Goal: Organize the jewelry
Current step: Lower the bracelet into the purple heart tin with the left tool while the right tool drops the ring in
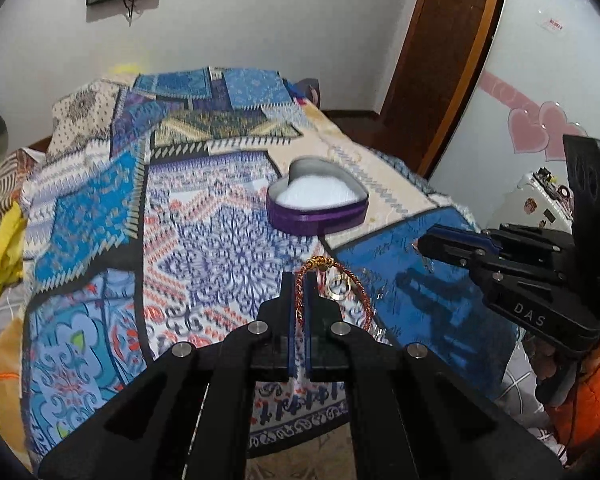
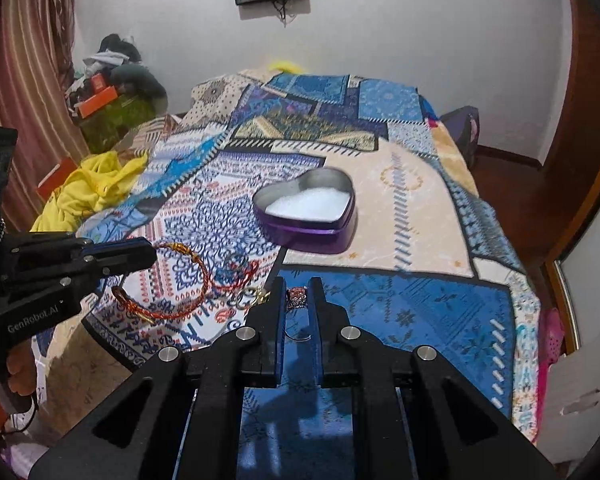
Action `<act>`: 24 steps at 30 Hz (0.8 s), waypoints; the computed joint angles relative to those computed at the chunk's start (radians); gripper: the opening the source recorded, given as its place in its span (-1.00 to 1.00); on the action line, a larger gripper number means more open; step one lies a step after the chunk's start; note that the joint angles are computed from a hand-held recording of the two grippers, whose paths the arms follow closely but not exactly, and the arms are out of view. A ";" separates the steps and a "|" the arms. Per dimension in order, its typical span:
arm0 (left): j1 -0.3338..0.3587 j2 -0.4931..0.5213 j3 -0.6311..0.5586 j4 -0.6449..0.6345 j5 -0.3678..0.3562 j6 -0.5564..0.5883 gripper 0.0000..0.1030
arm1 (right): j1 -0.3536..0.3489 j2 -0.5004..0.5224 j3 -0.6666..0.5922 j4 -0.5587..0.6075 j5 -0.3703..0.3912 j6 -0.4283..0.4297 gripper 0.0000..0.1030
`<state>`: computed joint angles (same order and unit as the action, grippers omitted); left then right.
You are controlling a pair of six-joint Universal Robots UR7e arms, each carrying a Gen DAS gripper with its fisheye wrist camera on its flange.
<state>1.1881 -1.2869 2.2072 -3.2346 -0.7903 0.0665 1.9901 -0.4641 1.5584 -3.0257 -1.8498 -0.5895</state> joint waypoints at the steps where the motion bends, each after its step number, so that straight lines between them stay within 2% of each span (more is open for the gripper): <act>1: -0.003 0.002 -0.005 -0.012 0.002 0.012 -0.97 | 0.001 0.000 -0.002 -0.004 0.003 0.002 -0.82; 14: -0.001 0.066 -0.111 -0.119 0.013 0.137 -0.97 | 0.010 0.022 -0.064 -0.053 0.039 -0.006 -0.81; 24: 0.046 0.128 -0.218 -0.103 -0.012 0.176 -0.97 | 0.004 0.071 -0.150 -0.018 0.065 0.000 -0.81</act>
